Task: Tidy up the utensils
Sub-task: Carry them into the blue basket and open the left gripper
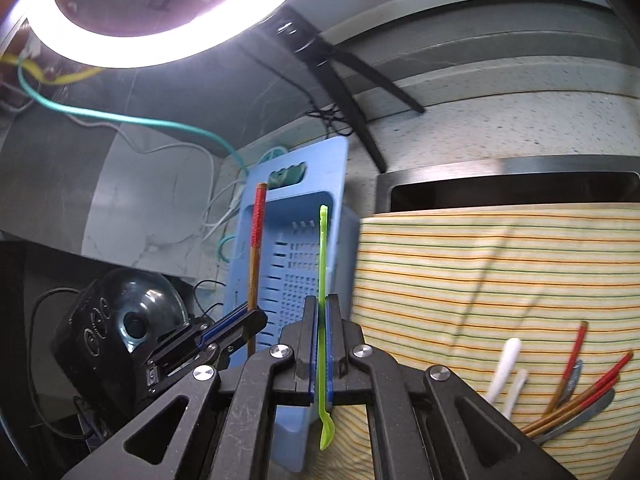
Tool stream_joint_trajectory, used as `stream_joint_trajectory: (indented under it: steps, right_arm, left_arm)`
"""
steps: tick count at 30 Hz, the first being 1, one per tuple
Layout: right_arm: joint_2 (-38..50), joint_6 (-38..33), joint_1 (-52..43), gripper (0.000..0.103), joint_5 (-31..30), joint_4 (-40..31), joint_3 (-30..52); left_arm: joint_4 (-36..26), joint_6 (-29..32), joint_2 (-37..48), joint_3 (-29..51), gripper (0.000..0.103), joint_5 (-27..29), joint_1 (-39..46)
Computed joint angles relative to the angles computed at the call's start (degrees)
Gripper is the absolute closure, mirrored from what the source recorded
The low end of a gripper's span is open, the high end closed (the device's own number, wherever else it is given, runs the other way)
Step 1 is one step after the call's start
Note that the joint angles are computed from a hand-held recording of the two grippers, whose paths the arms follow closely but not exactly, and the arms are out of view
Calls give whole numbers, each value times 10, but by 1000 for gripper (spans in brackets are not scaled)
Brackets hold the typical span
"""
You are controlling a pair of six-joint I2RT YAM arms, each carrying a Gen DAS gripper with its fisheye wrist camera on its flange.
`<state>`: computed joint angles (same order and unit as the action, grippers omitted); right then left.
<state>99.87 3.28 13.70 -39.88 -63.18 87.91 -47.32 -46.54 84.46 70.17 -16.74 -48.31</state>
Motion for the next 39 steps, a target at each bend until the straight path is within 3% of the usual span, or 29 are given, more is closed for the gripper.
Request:
stream_joint_trajectory:
  steps: [13,22,25,31,39]
  right_arm:
    - [26,82,129,100,51,72,-2]
    - [44,70,153,97,80,86,-6]
    - [44,68,160,96,90,88,-7]
    - [36,64,156,86,94,83,-6]
    - [7,32,127,83,90,58,-4]
  left_arm:
    - [8,-9,-63,-89,97,10,65]
    - [9,-4,-71,-115,97,28,101]
    - [-1,-10,-64,-107,82,22,102]
    - [-10,-16,-74,-104,82,14,98]
    - [-30,-32,-68,-71,82,-6,68]
